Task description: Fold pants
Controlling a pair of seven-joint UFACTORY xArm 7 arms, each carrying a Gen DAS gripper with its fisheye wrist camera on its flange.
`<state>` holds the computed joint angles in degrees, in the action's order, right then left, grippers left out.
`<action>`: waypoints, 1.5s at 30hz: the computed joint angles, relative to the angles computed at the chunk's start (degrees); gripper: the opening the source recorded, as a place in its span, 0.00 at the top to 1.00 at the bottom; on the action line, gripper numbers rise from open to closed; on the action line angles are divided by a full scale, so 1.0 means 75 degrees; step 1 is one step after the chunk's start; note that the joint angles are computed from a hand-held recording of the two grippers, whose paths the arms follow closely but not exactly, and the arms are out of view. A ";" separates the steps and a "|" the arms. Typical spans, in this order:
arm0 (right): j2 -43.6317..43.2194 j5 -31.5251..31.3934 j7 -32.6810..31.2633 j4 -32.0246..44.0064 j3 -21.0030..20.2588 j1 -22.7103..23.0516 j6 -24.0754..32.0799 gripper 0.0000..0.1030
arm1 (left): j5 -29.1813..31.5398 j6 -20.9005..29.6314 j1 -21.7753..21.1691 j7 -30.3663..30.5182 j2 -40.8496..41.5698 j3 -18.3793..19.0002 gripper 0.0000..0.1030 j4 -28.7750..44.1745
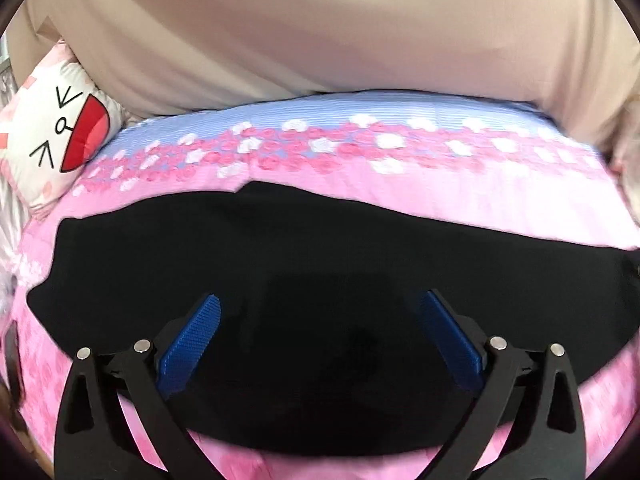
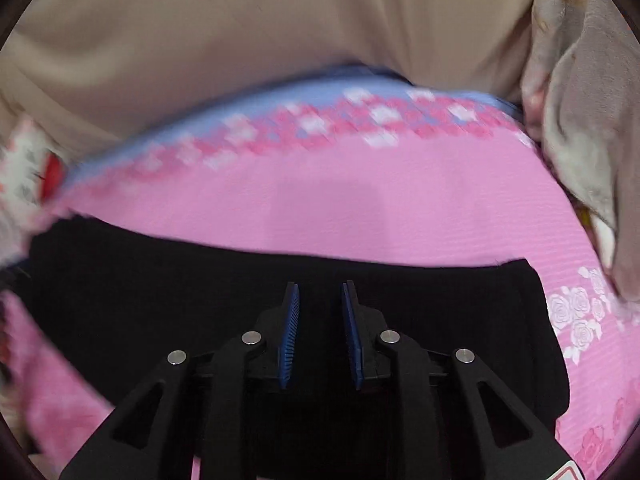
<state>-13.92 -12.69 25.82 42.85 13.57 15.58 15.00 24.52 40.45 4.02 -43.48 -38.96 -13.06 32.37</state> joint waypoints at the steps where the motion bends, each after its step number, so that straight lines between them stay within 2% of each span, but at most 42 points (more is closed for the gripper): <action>1: -0.0082 0.0185 0.0120 -0.0045 -0.0094 0.0105 -0.0045 0.81 | 0.0219 0.0220 0.0357 -0.0168 0.0555 -0.0149 0.05 0.0306; 2: -0.0225 0.0133 0.0431 0.0049 -0.0192 0.0333 0.0231 0.79 | 0.0358 0.0331 0.0527 -0.0271 0.0993 -0.0122 0.05 0.0507; 3: -0.0354 -0.0218 0.0723 0.0077 -0.0578 0.0880 0.0264 0.76 | 0.0391 0.0324 0.0577 -0.0288 0.1353 0.0055 0.05 0.0630; 4: -0.0407 -0.0313 0.0702 0.0112 -0.0772 0.1267 0.0227 0.74 | 0.0230 0.0158 0.0569 -0.0264 0.1632 0.0397 0.04 0.0668; 5: -0.0433 -0.0096 0.0362 0.0182 -0.0816 0.1517 0.0288 0.74 | 0.0014 -0.0225 0.0468 -0.0140 0.1664 0.0737 0.04 0.0573; 6: -0.0293 0.0439 -0.0242 0.0408 -0.0648 0.1706 0.0363 0.73 | 0.0029 -0.0372 0.0538 -0.0192 0.1745 0.0833 0.04 0.0599; 7: -0.0175 0.1124 -0.0909 0.0530 -0.0372 0.1638 0.0367 0.70 | 0.0196 -0.0333 0.0660 -0.0325 0.1821 0.0773 0.04 0.0687; 8: 0.0062 0.1671 -0.1457 0.0782 -0.0295 0.1878 0.0422 0.67 | 0.0397 -0.0248 0.0775 -0.0451 0.1855 0.0721 0.05 0.0782; 9: 0.0499 0.2045 -0.1895 0.1178 -0.0465 0.2438 0.0446 0.67 | 0.0460 -0.0152 0.0811 -0.0505 0.1753 0.0753 0.06 0.0850; 10: 0.0919 0.2099 -0.2050 0.1601 -0.0594 0.2885 0.0555 0.67 | 0.0348 -0.0226 0.0736 -0.0391 0.1511 0.0905 0.05 0.0769; 11: 0.1375 0.1834 -0.1985 0.2112 -0.0690 0.3253 0.0707 0.66 | 0.0086 -0.0398 0.0591 -0.0089 0.1051 0.1175 0.05 0.0558; 13: 0.2197 0.1273 -0.1865 0.3093 -0.0792 0.3728 0.0925 0.64 | -0.0354 -0.0318 0.0430 0.0602 0.0168 0.1491 0.05 0.0189; 16: 0.3700 0.0842 -0.2116 0.4957 -0.0775 0.4136 0.1387 0.41 | -0.0895 0.0424 0.0230 0.1790 -0.1393 0.1826 0.05 -0.0553; 18: 0.4732 0.0758 -0.2415 0.6249 -0.0770 0.4275 0.1827 0.41 | -0.1365 0.1028 -0.0018 0.2453 -0.2337 0.1990 0.05 -0.1108; 21: 0.6182 0.0456 -0.2559 0.8339 -0.0954 0.4719 0.2909 0.41 | -0.1980 0.1482 -0.0265 0.3133 -0.2859 0.2099 0.05 -0.1676; 22: 0.6484 0.0206 -0.2488 0.8758 -0.0966 0.4790 0.3293 0.41 | -0.2075 0.1544 -0.0219 0.3233 -0.2935 0.2017 0.05 -0.1836; 23: 0.6951 -0.0145 -0.2376 0.9360 -0.0839 0.4805 0.3642 0.43 | -0.2081 0.1556 -0.0131 0.3302 -0.3029 0.1846 0.05 -0.1980; 24: 0.7166 -0.0186 -0.2507 0.9643 -0.0403 0.4521 0.3870 0.49 | -0.1994 0.1430 -0.0075 0.3386 -0.3286 0.1628 0.04 -0.2186; 25: 0.7181 -0.0154 -0.2553 0.9669 -0.0167 0.4369 0.3820 0.70 | -0.1994 0.1484 -0.0054 0.3461 -0.3385 0.1518 0.04 -0.2229; 26: 0.7011 -0.0428 -0.2414 0.9484 -0.0053 0.4309 0.3700 0.95 | -0.2045 0.1569 -0.0053 0.3563 -0.3447 0.1527 0.04 -0.2225; 27: 0.6713 -0.0956 -0.2111 0.9094 0.0311 0.4065 0.3281 0.97 | -0.2148 0.1644 -0.0059 0.3692 -0.3477 0.1649 0.04 -0.2210; 28: 0.6575 -0.1169 -0.1898 0.8947 0.0451 0.3934 0.2982 0.97 | -0.2196 0.1625 -0.0038 0.3804 -0.3497 0.1698 0.04 -0.2234; 29: 0.6627 -0.1064 -0.1915 0.9120 0.0283 0.4023 0.2981 0.97 | -0.2219 0.1563 -0.0005 0.3885 -0.3475 0.1694 0.04 -0.2251; 31: 0.7358 -0.0116 -0.2354 1.0063 -0.0710 0.4567 0.3490 0.97 | -0.2229 0.1402 0.0098 0.3934 -0.3368 0.1595 0.04 -0.2246; 32: 0.7560 0.0229 -0.2423 1.0193 -0.1025 0.4693 0.3585 0.95 | -0.2234 0.1335 0.0144 0.3917 -0.3284 0.1532 0.04 -0.2215; 34: 0.7115 0.0425 -0.2290 0.9493 -0.0864 0.4499 0.3025 0.88 | -0.2285 0.1284 0.0202 0.3920 -0.3215 0.1538 0.04 -0.2181; 35: 0.6592 0.0324 -0.2062 0.8694 -0.0862 0.4455 0.2390 0.84 | -0.2310 0.1271 0.0211 0.3945 -0.3203 0.1554 0.04 -0.2170; 36: 0.5961 -0.0093 -0.1668 0.7894 -0.0665 0.4273 0.1973 0.84 | -0.2325 0.1286 0.0222 0.4003 -0.3260 0.1597 0.04 -0.2183; 38: 0.4757 -0.0893 -0.0757 0.6295 0.0334 0.3314 0.1433 0.84 | -0.2343 0.1196 0.0220 0.4040 -0.3338 0.1556 0.04 -0.2300; 39: 0.4180 -0.0928 -0.0576 0.5496 0.0536 0.3014 0.1200 0.84 | -0.2341 0.1160 0.0238 0.4049 -0.3343 0.1535 0.04 -0.2318; 40: 0.3691 -0.0860 -0.0549 0.4757 0.0478 0.2912 0.0885 0.84 | -0.2326 0.1124 0.0271 0.4079 -0.3354 0.1550 0.04 -0.2352; 41: 0.3273 -0.1084 -0.0261 0.4162 0.0100 0.3111 0.0890 0.84 | -0.2324 0.1113 0.0286 0.4083 -0.3331 0.1523 0.04 -0.2347; 43: 0.2639 -0.2095 0.0806 0.3185 -0.1254 0.3954 0.1479 0.89 | -0.2363 0.1138 0.0283 0.4056 -0.3341 0.1486 0.04 -0.2344; 44: 0.2245 -0.2244 0.1208 0.2631 -0.1647 0.4049 0.1426 0.90 | -0.2367 0.1142 0.0288 0.4063 -0.3323 0.1490 0.04 -0.2328; 45: 0.1532 -0.2089 0.1696 0.1860 -0.1770 0.3825 0.1053 0.91 | -0.2387 0.1151 0.0289 0.4021 -0.3335 0.1461 0.04 -0.2326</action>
